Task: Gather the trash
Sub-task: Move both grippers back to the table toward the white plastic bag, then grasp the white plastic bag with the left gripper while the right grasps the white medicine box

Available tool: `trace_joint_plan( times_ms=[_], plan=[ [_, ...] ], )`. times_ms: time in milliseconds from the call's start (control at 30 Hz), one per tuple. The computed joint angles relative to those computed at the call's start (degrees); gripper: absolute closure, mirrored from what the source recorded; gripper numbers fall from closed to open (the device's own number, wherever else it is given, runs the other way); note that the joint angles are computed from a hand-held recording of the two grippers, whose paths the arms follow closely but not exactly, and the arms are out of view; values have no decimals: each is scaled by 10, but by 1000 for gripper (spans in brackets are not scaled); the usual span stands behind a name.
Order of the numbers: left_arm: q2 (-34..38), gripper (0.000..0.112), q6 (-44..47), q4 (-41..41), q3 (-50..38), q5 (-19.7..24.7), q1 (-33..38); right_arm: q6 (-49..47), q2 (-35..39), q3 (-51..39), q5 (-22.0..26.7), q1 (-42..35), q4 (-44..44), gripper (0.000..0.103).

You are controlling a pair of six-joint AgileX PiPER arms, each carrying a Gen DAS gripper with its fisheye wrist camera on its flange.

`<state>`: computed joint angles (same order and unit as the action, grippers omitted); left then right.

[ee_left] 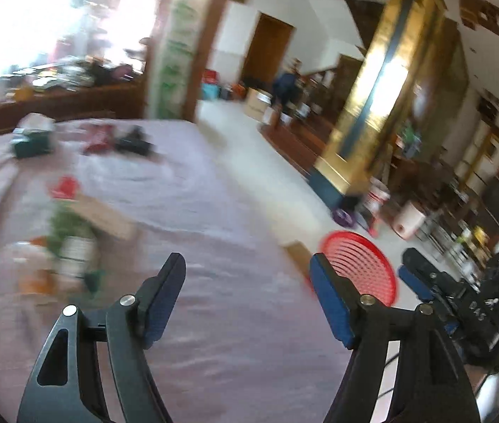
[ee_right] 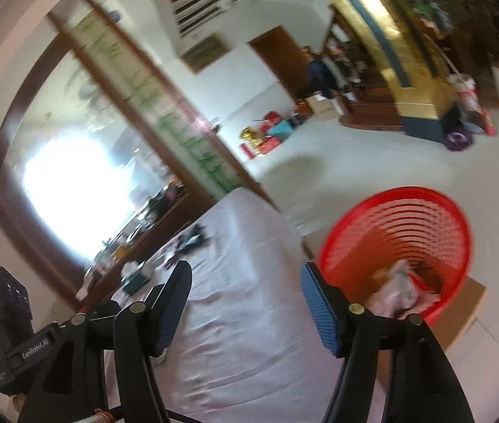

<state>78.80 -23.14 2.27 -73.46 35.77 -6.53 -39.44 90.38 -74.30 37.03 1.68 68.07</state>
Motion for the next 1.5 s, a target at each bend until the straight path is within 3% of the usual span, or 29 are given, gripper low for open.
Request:
trace_joint_plan(
  times_ms=[133, 333, 500, 733, 1000, 1267, 1500],
  plan=[
    [-65, 40, 56, -42, 48, 0, 93, 19, -2, -15, -21, 69, -28, 34],
    [-111, 40, 238, -219, 81, 32, 273, 63, 16, -50, -42, 147, -79, 34],
    [-114, 39, 339, -315, 104, 66, 390, 110, 43, -87, -46, 198, -121, 33],
    [-66, 39, 394, -382, 127, 96, 486, 175, 99, -151, -46, 268, -189, 26],
    [-10, 39, 413, -425, 105, 125, 531, 228, 175, -228, -26, 321, -242, 26],
    [77, 39, 334, -391, 46, 104, 493, 281, 204, -245, -23, 324, -293, 26],
    [176, 39, 241, -305, -40, 100, 423, 298, 231, -262, -18, 317, -307, 26]
  ],
)
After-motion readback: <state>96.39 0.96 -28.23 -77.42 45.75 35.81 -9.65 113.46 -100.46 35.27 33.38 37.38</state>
